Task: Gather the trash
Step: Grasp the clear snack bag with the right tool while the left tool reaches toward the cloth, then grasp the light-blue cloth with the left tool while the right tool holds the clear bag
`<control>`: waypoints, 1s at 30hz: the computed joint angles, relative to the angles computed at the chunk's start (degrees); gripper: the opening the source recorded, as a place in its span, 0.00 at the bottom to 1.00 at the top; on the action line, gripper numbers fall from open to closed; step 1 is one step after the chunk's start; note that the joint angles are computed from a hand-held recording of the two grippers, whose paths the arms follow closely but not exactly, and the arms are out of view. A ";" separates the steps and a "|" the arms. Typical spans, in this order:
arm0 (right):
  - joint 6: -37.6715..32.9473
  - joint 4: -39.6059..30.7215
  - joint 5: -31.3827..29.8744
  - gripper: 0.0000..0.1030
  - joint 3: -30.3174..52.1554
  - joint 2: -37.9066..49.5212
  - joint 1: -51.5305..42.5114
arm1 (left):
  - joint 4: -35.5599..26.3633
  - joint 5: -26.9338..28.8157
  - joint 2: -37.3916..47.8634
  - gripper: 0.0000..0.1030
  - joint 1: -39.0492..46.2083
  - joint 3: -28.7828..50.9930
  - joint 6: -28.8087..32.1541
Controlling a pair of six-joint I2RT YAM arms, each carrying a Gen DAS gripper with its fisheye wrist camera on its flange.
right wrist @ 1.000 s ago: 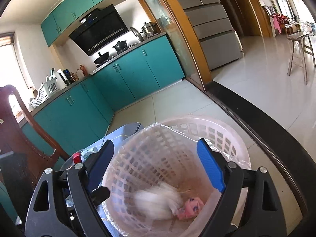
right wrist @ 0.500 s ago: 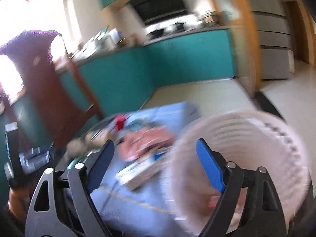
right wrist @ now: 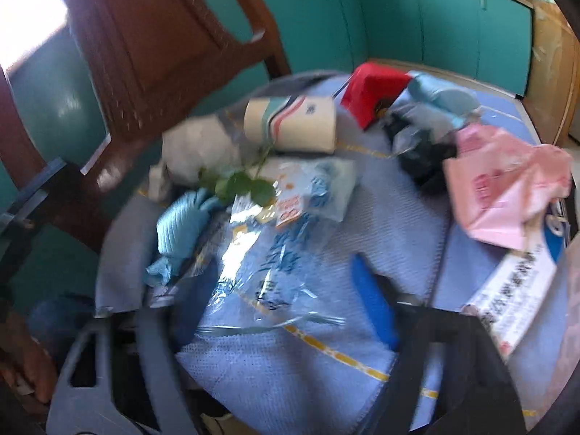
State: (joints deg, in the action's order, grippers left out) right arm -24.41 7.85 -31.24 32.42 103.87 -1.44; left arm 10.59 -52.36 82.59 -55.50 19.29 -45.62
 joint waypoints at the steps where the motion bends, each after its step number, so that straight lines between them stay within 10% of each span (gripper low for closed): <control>1: -0.27 -0.10 0.74 0.42 -0.03 0.22 0.81 | -0.24 -1.11 0.49 0.49 -0.61 0.30 0.28; 5: 0.52 3.47 1.78 0.23 -2.79 -2.29 0.28 | -2.58 -3.25 3.68 0.50 -1.73 2.18 -0.13; 30: -2.68 -0.02 -8.95 0.22 -1.45 -10.95 -23.44 | 12.94 23.98 14.22 0.71 9.97 1.55 1.30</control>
State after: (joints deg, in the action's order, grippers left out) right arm -27.09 7.82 -40.19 30.97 92.92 -24.87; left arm 23.53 -28.38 96.81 -45.52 20.85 -44.32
